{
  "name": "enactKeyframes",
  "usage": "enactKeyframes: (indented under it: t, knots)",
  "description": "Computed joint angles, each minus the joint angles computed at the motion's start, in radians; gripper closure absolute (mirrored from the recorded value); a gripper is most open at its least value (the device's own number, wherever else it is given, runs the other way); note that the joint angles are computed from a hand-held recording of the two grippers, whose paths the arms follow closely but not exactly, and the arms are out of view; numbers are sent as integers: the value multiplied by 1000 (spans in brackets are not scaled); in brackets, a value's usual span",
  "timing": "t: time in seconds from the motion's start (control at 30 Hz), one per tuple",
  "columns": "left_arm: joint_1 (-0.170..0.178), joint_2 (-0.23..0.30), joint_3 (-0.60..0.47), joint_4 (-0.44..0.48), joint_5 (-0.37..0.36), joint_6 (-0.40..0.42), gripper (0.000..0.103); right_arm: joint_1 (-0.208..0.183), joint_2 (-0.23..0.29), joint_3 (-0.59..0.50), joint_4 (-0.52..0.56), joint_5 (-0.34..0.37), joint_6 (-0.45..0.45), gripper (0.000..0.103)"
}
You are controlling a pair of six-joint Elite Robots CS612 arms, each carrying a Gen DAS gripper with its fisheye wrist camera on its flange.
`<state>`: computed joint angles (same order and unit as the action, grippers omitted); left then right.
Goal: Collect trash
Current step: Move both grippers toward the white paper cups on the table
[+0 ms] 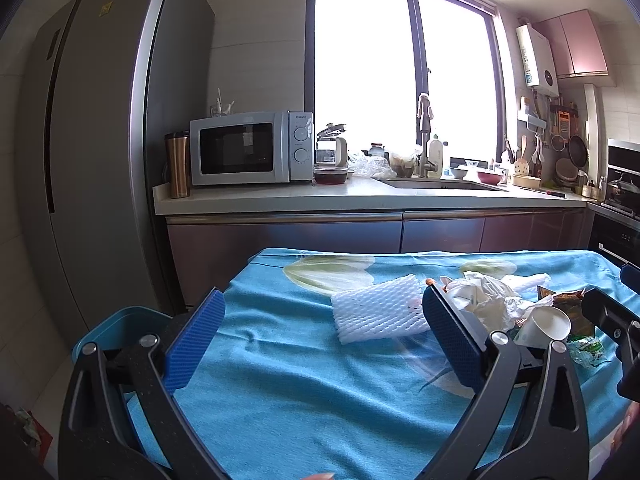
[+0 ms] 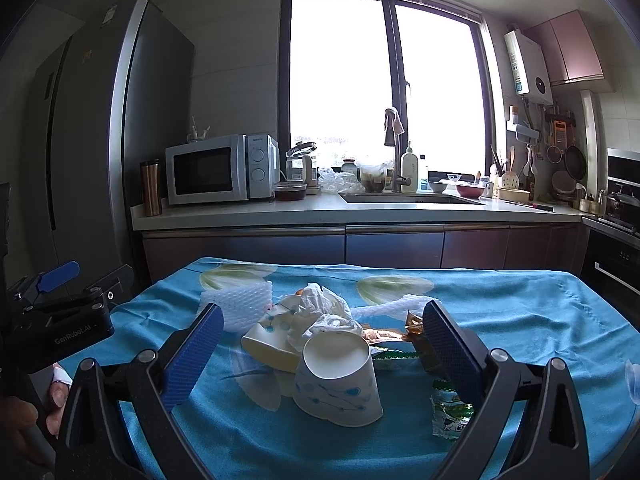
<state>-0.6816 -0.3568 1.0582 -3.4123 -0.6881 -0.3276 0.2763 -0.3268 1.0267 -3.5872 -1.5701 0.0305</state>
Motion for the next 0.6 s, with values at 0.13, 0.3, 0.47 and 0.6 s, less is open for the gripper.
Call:
enactKeyframes:
  t: [0.13, 0.3, 0.47, 0.6]
  knots:
    - [-1, 2, -3, 2, -2, 2, 6, 0, -1, 1, 1, 2, 2, 7]
    - [-1, 2, -4, 3, -6, 5, 6, 0, -2, 2, 4, 2, 4, 7]
    - [0, 1, -5, 17, -11, -4, 6, -3, -1, -1, 14, 10, 11, 7]
    - [2, 5, -11, 13, -28, 4, 6, -4, 0, -3, 15, 11, 12, 7]
